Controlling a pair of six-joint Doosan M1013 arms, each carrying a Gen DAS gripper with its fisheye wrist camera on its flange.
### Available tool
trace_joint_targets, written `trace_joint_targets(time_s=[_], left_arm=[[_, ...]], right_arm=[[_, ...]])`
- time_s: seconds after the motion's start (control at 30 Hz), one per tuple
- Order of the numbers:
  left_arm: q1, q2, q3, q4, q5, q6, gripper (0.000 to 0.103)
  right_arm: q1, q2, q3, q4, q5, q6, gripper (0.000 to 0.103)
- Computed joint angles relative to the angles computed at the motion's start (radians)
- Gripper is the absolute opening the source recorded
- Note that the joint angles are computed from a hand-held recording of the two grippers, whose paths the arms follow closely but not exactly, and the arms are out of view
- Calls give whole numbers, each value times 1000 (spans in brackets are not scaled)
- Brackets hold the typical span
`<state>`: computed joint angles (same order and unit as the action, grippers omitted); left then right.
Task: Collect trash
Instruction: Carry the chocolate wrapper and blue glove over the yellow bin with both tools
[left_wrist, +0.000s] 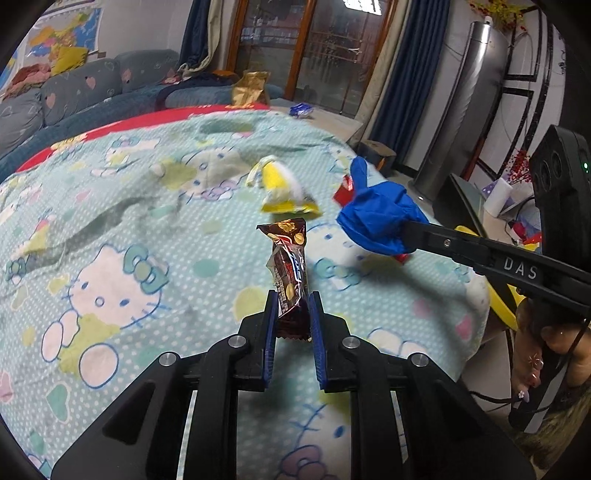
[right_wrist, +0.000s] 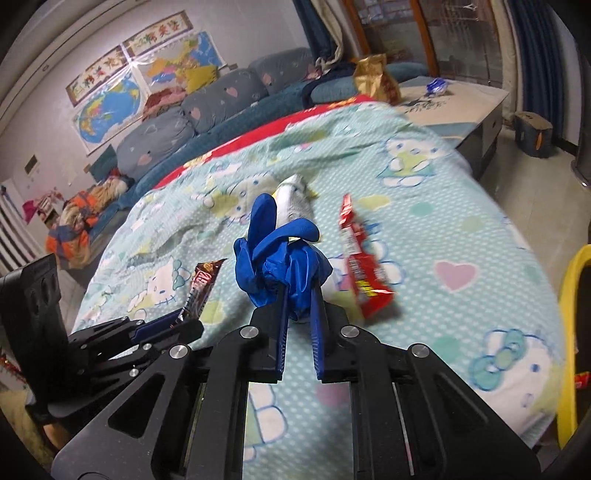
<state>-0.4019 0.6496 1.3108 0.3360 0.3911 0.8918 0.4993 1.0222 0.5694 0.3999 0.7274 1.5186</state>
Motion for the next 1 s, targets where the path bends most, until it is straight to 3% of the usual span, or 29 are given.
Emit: trace_joint_targets(time_s=[0.47,1.0], left_arm=[[-17,17,-54,-82,-43,123,16],[-41,46,-119,-225,-55,314,16]], right_arm=[[-24,-111,194,-87,-163,87,7],[-46,-189,338,-236,-254,253,7]])
